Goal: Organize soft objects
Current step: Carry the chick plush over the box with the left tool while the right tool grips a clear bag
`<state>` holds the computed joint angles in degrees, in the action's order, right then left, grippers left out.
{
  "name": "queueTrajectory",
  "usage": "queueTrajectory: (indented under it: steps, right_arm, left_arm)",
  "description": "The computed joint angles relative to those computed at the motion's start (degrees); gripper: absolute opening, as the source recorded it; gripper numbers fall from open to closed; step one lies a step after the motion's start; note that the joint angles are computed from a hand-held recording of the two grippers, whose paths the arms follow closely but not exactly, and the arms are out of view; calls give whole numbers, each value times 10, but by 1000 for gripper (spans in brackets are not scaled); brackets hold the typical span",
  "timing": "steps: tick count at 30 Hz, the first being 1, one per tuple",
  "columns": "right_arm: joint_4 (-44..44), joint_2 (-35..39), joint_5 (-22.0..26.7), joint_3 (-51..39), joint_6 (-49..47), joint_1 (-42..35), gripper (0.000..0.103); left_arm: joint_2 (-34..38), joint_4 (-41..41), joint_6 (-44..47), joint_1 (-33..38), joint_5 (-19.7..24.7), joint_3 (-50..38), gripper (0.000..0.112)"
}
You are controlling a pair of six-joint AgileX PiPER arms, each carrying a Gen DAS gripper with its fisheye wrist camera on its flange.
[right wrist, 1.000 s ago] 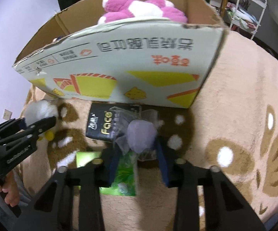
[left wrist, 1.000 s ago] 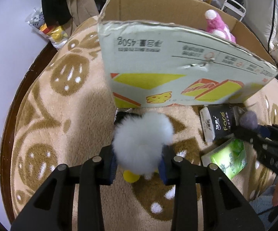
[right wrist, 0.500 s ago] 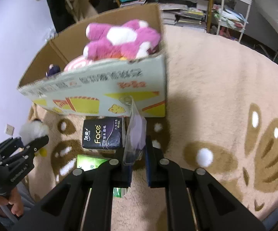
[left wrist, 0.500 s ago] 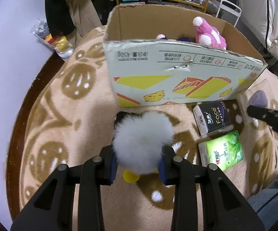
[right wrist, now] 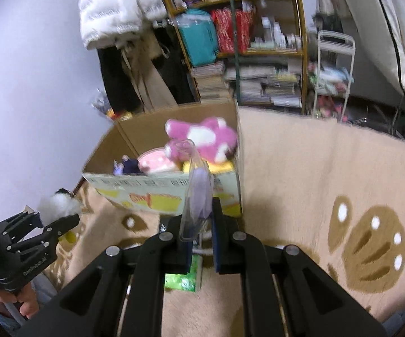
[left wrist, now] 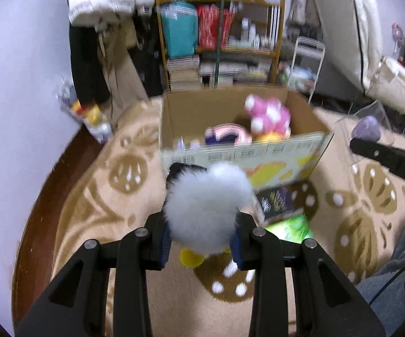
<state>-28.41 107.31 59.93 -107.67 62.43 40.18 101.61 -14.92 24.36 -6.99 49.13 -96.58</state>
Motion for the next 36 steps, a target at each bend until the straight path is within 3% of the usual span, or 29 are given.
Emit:
queueTrajectory:
  steps: [5, 10, 14, 22, 25, 31, 36]
  right_arm:
    - [-57, 9, -11, -31, 8, 16, 12]
    - [-59, 20, -41, -41, 6, 11, 12]
    - [-46, 45, -44, -72, -14, 4, 12]
    - [-29, 87, -76, -112, -58, -18, 12]
    - [-22, 108, -81, -135, -73, -28, 12]
    - [-4, 123, -109, -133, -72, -48, 12]
    - [20, 140, -110, -140, -87, -61, 12]
  left_arm:
    - [-23, -51, 30, 11, -60, 5, 33]
    - [5, -82, 52, 9, -72, -46, 33]
    - [54, -61, 37, 2, -38, -126, 33]
    - [116, -36, 61, -18, -50, -184, 33]
    - [148, -40, 41, -16, -15, -229, 33]
    - [175, -16, 28, -25, -4, -255, 34]
    - [209, 10, -8, -25, 39, -303, 34]
